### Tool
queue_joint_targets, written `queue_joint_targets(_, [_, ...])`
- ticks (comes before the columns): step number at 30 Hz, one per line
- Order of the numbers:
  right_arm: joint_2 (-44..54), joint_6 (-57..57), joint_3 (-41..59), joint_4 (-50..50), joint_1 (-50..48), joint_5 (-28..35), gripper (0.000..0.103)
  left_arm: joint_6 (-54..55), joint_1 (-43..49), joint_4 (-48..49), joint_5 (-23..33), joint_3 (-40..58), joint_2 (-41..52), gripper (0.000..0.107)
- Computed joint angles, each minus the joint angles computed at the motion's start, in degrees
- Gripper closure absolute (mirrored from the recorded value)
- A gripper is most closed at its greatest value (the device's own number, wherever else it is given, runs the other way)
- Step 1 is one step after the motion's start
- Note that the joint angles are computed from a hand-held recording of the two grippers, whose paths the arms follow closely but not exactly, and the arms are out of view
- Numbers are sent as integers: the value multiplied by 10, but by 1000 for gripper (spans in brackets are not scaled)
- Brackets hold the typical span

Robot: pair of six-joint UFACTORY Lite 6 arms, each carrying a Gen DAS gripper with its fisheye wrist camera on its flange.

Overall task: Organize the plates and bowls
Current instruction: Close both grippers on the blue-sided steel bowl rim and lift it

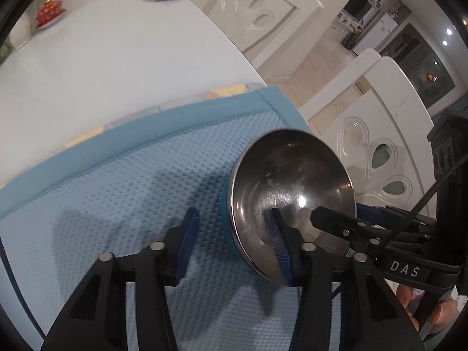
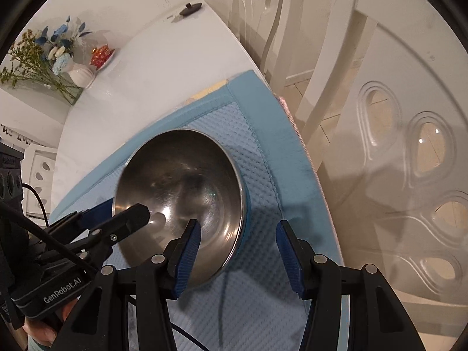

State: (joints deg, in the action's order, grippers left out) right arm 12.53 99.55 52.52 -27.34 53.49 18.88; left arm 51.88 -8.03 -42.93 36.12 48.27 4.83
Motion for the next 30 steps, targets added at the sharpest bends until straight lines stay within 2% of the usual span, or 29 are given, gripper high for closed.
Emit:
queue_joint_targets(1, [1,10,-3,-9,1,-4,51,6,0,-2,1,-2,5,72])
queue_joint_targets(5, [20,-8,7,2,-5,-17,56,19,0,-15,0,-7,15,75])
queue_joint_targets(8, [35,-35,16,21,-6,-21,65,26,-5,-18,-2,-11,14,83])
queue_joint_targets(10, [43,-34,19,20,-7,-21,69,20,-8,-10,-2,-15,3,84])
queue_joint_targets(12, [46,-26,19,14,-6,-26,82,23,-8,-11,-4,-21,-9,86])
queue_joint_targets(13, [49,-28,24,15,-4,-19,84,21,-7,-9,-3,-21,-11,87])
queue_joint_targets(17, [49,-28,44,1,8,15,84,19,-11,-12,-8,-16,-13,87])
queue_joint_targets(22, [23,-39,53,19,22,42,84,-23,-7,24,7,-34,-82,87])
queue_joint_targets(30, [-61,-21,59,35,77,102,84,-102,33,88,97,-68,-265,87])
